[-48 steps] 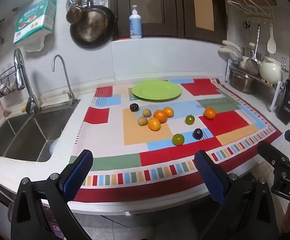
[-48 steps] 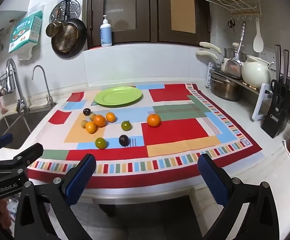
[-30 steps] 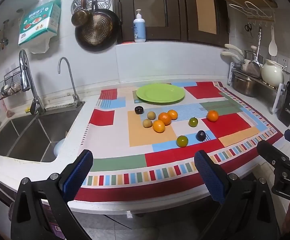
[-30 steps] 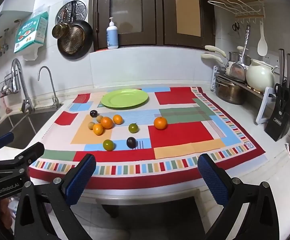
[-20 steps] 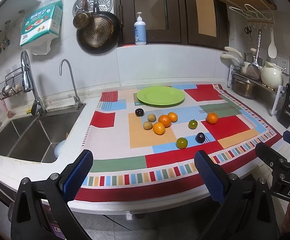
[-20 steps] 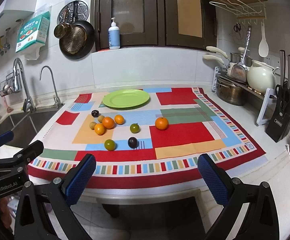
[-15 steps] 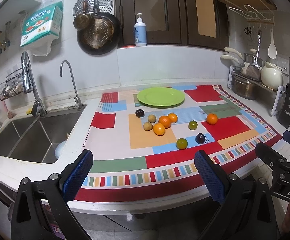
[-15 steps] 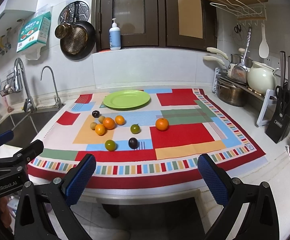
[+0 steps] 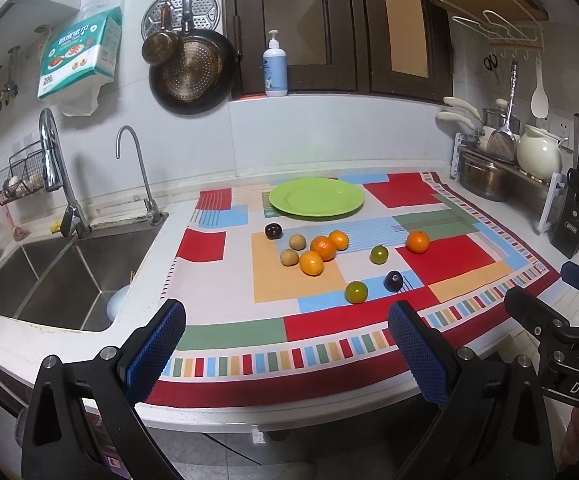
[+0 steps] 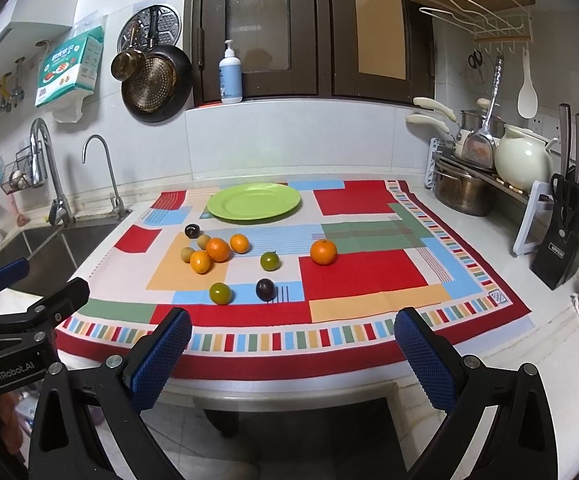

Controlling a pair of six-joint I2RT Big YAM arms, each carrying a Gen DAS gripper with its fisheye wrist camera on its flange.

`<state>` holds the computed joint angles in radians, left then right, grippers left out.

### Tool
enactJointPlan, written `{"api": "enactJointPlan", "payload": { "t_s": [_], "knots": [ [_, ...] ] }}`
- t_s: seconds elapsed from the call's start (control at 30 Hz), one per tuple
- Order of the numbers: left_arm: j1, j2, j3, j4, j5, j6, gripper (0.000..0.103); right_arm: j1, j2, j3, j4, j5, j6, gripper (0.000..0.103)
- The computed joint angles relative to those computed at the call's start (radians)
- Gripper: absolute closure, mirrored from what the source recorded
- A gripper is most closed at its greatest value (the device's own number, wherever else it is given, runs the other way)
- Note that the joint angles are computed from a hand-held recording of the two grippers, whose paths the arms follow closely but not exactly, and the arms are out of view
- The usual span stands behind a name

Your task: Organize fruits

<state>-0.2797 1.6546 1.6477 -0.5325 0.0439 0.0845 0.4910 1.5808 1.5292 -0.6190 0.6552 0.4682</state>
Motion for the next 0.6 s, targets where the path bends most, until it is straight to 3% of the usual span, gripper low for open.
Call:
{"api": "enactJointPlan", "payload": {
  "t_s": [0.6],
  "knots": [
    [-0.006,-0.005,-0.001,0.007,0.002,-0.003,0.0,-0.001,-0.006,-0.003,0.016,0.0,-0.021,0.001]
  ]
}}
